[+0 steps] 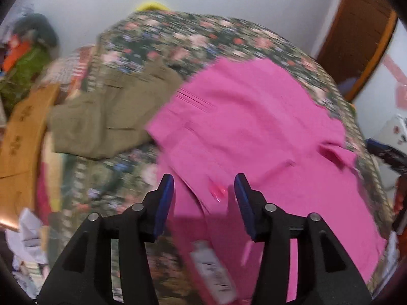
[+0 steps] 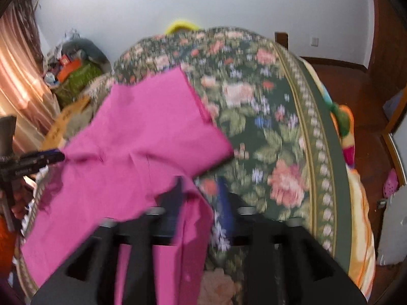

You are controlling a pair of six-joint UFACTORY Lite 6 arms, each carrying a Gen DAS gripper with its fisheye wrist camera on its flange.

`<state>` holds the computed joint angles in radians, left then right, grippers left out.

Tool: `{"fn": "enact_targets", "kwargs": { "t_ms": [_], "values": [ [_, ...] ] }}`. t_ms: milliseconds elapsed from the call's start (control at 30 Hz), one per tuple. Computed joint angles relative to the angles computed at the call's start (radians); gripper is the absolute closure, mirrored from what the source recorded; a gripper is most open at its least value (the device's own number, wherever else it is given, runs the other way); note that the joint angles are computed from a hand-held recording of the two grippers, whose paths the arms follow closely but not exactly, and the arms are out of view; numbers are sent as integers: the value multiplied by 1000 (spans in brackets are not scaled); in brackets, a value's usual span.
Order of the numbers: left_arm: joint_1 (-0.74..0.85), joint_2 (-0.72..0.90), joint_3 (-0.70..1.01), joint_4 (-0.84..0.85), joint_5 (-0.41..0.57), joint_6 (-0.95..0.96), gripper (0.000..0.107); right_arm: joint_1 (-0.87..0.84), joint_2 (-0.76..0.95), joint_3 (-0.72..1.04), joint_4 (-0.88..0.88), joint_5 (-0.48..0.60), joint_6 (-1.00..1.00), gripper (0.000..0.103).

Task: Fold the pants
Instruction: 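Grasp the waistband with the left gripper while the right gripper grasps the pants edge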

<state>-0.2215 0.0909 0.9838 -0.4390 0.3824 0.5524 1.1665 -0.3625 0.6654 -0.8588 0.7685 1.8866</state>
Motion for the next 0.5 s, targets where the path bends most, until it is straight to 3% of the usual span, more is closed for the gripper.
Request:
{"fn": "enact_targets", "kwargs": {
  "t_ms": [67, 167, 333, 400, 433, 500],
  "values": [
    [28, 28, 37, 14, -4, -6, 52, -44, 24, 22, -40, -10, -7, 51],
    [73, 126, 118, -20, -4, 13, 39, -189, 104, 56, -30, -135, -108, 51],
    [77, 368, 311, 21, 64, -47, 38, -355, 288, 99, 27, -348, -226, 51],
    [68, 423, 353, -1, 73, -44, 42, -371, 337, 101, -46, -395, -158, 53],
    [64, 440, 373, -23, 77, -19, 47, -354, 342, 98, -118, -379, -88, 58],
    [46, 469, 411, -61, 101, 28, 73, -319, 358, 108, -170, -338, -63, 98]
  ]
}}
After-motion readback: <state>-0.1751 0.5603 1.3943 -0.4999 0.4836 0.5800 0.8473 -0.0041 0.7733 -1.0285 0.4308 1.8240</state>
